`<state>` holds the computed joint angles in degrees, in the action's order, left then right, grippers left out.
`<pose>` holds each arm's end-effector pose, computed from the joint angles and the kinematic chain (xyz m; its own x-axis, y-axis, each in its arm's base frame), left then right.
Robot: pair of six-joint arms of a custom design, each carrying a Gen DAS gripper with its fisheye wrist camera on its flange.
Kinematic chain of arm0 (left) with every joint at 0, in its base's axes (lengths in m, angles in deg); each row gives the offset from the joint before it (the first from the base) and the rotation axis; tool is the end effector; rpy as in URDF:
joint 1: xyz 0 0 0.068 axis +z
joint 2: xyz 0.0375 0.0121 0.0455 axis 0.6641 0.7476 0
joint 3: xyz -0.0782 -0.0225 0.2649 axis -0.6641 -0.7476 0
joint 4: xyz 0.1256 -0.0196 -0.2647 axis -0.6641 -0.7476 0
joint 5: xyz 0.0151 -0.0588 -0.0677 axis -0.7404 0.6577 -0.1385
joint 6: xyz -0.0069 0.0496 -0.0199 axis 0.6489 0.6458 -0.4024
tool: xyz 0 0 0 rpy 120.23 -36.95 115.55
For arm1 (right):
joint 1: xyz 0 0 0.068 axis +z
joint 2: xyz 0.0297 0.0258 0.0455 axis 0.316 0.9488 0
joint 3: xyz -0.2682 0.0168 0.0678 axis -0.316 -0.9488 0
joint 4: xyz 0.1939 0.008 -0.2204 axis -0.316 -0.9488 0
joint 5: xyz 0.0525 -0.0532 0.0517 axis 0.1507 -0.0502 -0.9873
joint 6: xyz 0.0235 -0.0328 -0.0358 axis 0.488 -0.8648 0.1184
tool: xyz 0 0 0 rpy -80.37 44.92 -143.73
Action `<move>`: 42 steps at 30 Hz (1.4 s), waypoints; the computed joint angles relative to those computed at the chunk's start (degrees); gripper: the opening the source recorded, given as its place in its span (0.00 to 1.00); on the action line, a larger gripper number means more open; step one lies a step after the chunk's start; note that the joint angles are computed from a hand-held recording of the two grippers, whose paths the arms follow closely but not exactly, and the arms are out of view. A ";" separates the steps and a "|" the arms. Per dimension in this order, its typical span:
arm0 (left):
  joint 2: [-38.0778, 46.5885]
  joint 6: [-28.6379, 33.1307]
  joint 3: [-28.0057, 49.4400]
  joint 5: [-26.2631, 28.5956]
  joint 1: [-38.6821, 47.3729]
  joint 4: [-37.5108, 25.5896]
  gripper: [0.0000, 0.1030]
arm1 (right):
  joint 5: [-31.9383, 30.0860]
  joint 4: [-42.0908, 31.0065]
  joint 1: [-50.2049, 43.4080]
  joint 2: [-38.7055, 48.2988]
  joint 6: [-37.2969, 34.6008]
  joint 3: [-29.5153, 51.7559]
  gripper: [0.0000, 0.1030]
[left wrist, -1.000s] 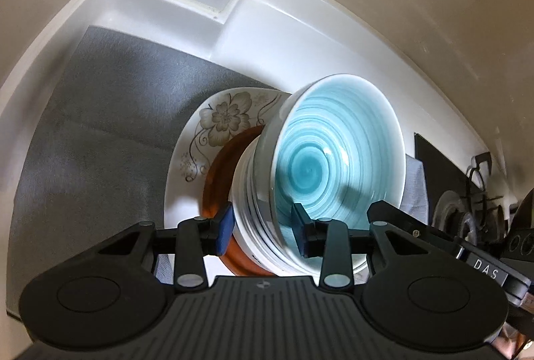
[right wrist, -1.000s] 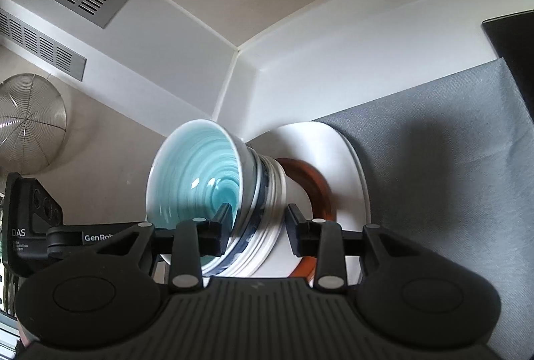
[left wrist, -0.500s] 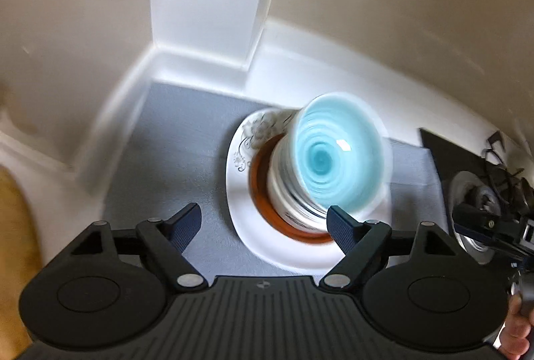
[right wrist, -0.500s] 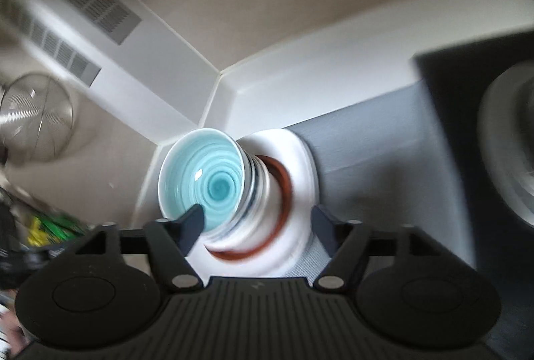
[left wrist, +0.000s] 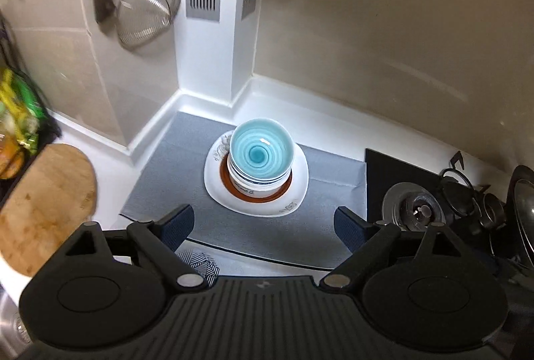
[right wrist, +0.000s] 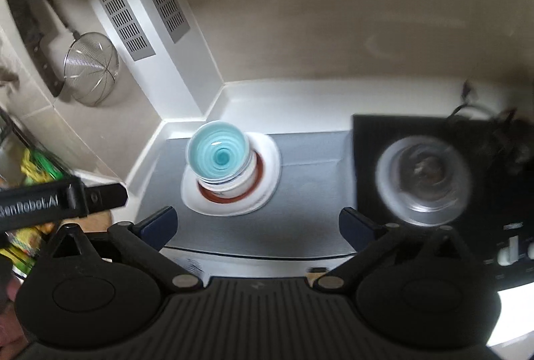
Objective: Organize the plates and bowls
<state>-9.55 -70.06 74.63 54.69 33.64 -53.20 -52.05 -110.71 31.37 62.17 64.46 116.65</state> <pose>0.2740 -0.0313 0.3623 -0.7271 -0.2418 -0.6426 -0.2547 0.9641 -0.0747 0.3082 0.0774 0.3146 -0.7736 0.0607 -0.6307 -0.1605 0.9442 0.2877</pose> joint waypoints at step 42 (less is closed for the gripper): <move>0.40 -29.06 13.32 -27.60 -37.67 -32.14 0.91 | -2.99 -23.34 -8.32 -20.14 -8.36 -1.34 1.00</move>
